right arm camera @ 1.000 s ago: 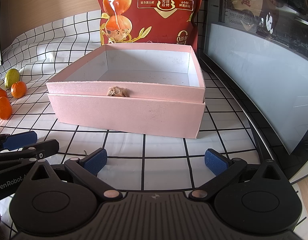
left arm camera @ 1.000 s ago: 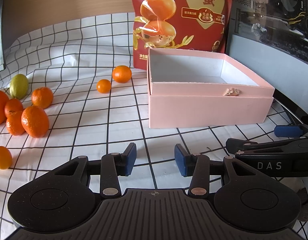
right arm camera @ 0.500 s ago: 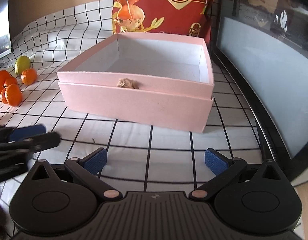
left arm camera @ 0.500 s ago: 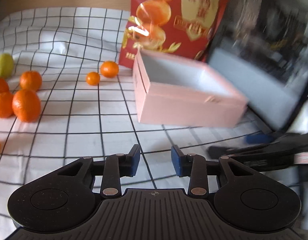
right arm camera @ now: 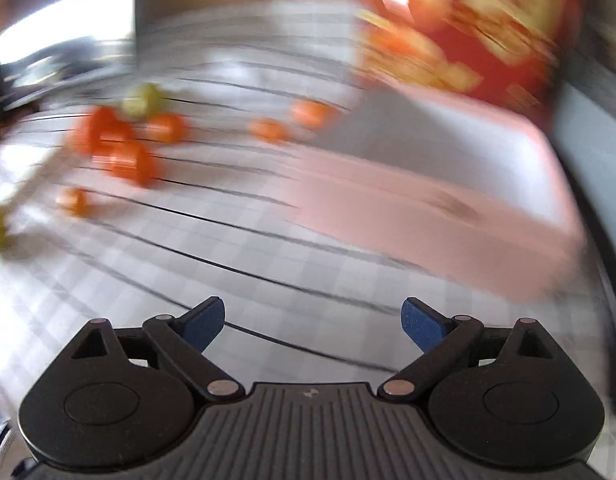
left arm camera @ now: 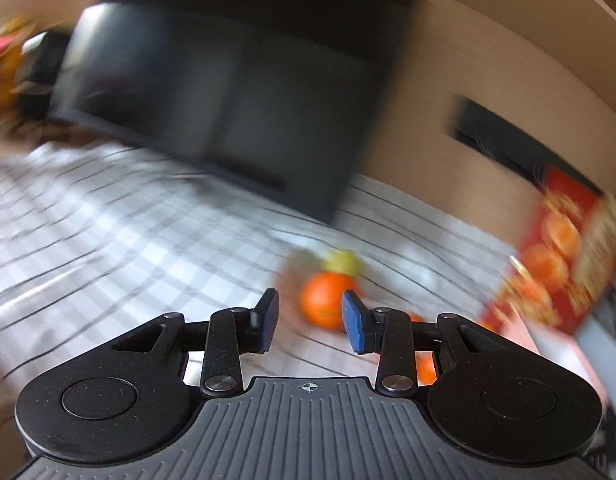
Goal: Organize fruits
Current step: 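Grasp the yellow-green pear with the right tool while the left tool grasps a small mandarin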
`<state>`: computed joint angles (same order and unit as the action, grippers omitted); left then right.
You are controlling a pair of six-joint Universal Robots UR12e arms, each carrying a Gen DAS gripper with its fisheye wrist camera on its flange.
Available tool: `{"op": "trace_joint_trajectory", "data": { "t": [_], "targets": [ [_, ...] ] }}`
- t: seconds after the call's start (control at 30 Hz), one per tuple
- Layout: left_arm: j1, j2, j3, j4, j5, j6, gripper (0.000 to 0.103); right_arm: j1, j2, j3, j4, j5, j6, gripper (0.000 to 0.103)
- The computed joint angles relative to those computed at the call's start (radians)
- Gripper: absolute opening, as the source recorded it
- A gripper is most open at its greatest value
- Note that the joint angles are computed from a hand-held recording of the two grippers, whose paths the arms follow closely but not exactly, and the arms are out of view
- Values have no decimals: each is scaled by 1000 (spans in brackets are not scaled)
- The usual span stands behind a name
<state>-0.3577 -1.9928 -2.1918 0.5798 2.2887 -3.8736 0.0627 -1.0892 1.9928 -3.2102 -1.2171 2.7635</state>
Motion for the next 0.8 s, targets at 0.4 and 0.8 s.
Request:
{"op": "trace_joint_trajectory", "data": {
  "t": [0.4,0.8],
  "targets": [
    [54,-17,-34,16,64,-189,39,202,61,-110,150,343,-293,96],
    [31,-45,-38,63,94,-193,39,271,104,-206,360,342,-317,67]
  ]
}}
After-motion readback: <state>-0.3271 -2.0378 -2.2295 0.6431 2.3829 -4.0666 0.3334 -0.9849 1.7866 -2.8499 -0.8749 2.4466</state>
